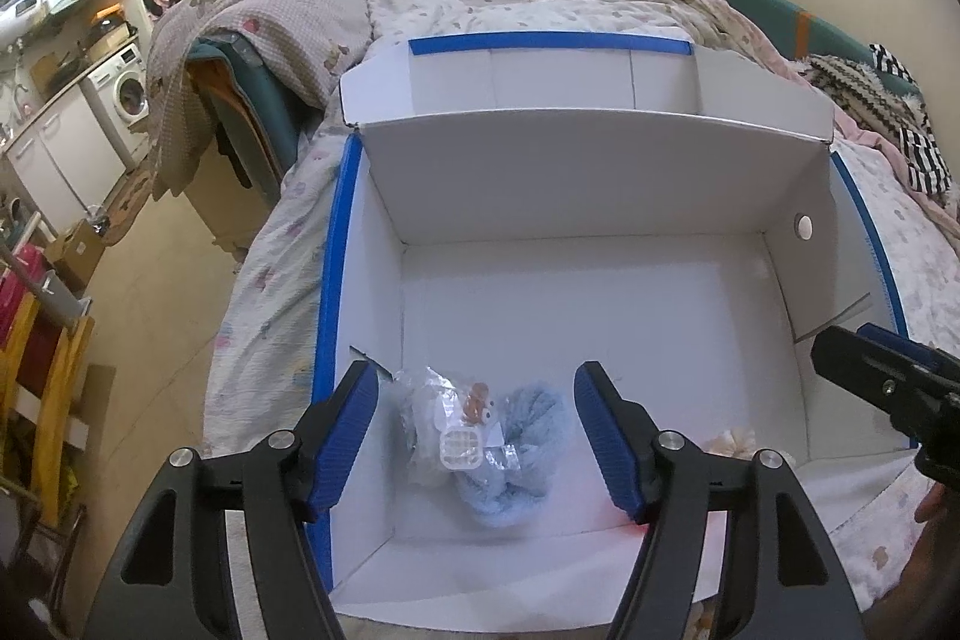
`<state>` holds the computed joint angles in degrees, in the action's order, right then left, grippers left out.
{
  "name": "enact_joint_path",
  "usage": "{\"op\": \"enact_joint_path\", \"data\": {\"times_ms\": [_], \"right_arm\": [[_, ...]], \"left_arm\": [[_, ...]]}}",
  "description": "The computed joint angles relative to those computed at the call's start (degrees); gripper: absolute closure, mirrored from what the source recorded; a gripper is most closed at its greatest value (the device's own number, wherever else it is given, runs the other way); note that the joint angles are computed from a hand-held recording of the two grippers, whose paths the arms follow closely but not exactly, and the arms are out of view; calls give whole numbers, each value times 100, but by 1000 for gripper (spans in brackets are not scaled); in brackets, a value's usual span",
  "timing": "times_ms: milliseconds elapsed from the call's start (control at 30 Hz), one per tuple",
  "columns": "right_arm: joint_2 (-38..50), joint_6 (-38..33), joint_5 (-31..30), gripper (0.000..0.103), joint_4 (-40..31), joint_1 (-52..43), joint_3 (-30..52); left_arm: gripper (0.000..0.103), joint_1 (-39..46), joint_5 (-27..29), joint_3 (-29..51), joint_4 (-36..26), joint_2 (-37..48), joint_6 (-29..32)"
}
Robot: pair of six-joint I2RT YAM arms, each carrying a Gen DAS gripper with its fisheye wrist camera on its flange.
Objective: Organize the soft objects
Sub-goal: 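Open both grippers to release the bag and scrunchie into the box, then move both grippers out of the box down to items on the bed beside it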
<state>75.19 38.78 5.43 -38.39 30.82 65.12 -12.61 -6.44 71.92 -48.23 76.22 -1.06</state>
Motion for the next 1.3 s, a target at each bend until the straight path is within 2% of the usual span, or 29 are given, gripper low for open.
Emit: {"op": "enact_joint_path", "data": {"times_ms": [433,1000,1133,1300], "right_arm": [[-442,348,336,17,-336,375,-132],[-955,905,1003,17,-1043,1394,-375],[-1143,1079,964,17,-1127,1521,-563],[-1251,1206,931,17,-1238,1633,-695]], "left_arm": [[38,213,103,51,-440,-683,84],[37,1070,460,-716,-977,-1815,604],[33,1251,715,-988,-1084,-1966,815],[33,1249,671,-1224,-1127,-2044,907]]}}
